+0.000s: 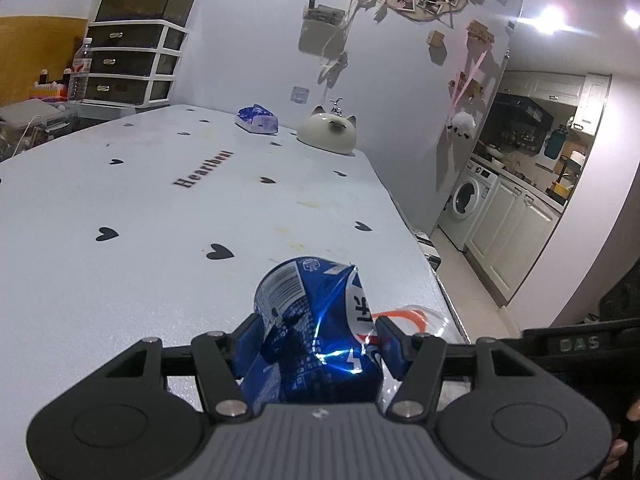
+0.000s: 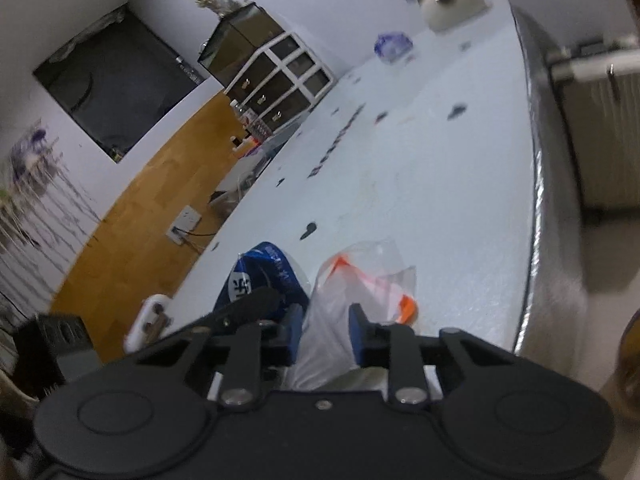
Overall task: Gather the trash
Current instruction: 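Lift the blue can and plastic bag off the table with both grippers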
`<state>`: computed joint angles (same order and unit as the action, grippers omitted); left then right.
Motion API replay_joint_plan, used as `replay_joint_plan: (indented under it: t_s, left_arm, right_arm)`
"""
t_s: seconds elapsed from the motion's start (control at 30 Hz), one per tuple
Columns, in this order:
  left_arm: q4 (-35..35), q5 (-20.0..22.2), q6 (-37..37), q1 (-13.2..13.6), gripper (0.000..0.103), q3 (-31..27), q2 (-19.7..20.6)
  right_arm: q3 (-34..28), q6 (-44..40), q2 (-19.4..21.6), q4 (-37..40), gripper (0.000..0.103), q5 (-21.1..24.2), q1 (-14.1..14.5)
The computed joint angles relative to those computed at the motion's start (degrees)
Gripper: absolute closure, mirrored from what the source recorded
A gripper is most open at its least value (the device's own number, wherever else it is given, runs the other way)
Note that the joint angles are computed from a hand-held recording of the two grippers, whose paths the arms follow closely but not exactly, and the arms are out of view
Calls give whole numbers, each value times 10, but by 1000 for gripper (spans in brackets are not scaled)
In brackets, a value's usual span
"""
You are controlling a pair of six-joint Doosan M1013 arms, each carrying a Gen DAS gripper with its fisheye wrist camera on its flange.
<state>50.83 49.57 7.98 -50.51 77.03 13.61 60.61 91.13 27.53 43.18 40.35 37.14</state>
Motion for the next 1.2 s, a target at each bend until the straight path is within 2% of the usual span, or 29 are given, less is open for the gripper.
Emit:
replay_joint_plan:
  t_s: [0.07, 0.2, 0.4, 0.53, 0.63, 0.67, 0.77, 0.8, 0.87, 0.9, 0.97, 1.1, 1.2]
  left_arm:
    - [2, 6, -3, -2, 42, -1, 1]
    - [4, 24, -13, -7, 42, -4, -1]
    - [50, 63, -40, -23, 44, -8, -5]
    - [72, 92, -24, -37, 45, -19, -3]
    - [57, 73, -14, -38, 46, -13, -9]
    - [47, 42, -29, -35, 46, -1, -16]
    - [33, -101, -137, -16, 47, 58, -47]
    - [43, -116, -170, -15, 47, 69, -51]
    - [42, -106, -185, -19, 48, 76, -53]
    - [63, -114, -217, -21, 48, 88, -57]
    - [61, -122, -246, -21, 46, 101, -65]
    - [36, -80, -244, -27, 40, 109, -75]
    - [21, -53, -233, -28, 31, 113, -82]
  right_arm:
    - [-9, 13, 7, -2, 78, 14, 0]
    - [-8, 24, 4, -28, 83, 0, 9]
    - [16, 37, -25, -120, 85, -46, 23]
    - [30, 57, -45, -185, 85, -80, 30]
    - [41, 65, -57, -215, 85, -95, 33]
    - [44, 65, -58, -214, 85, -96, 33]
    - [57, 72, -65, -215, 85, -106, 36]
    - [65, 70, -69, -211, 85, -112, 36]
    - [74, 68, -74, -208, 86, -121, 38]
    - [77, 56, -75, -194, 86, -123, 37]
    - [80, 38, -78, -186, 86, -123, 40]
    - [81, -9, -82, -164, 87, -127, 47]
    - [77, -49, -82, -147, 87, -131, 53]
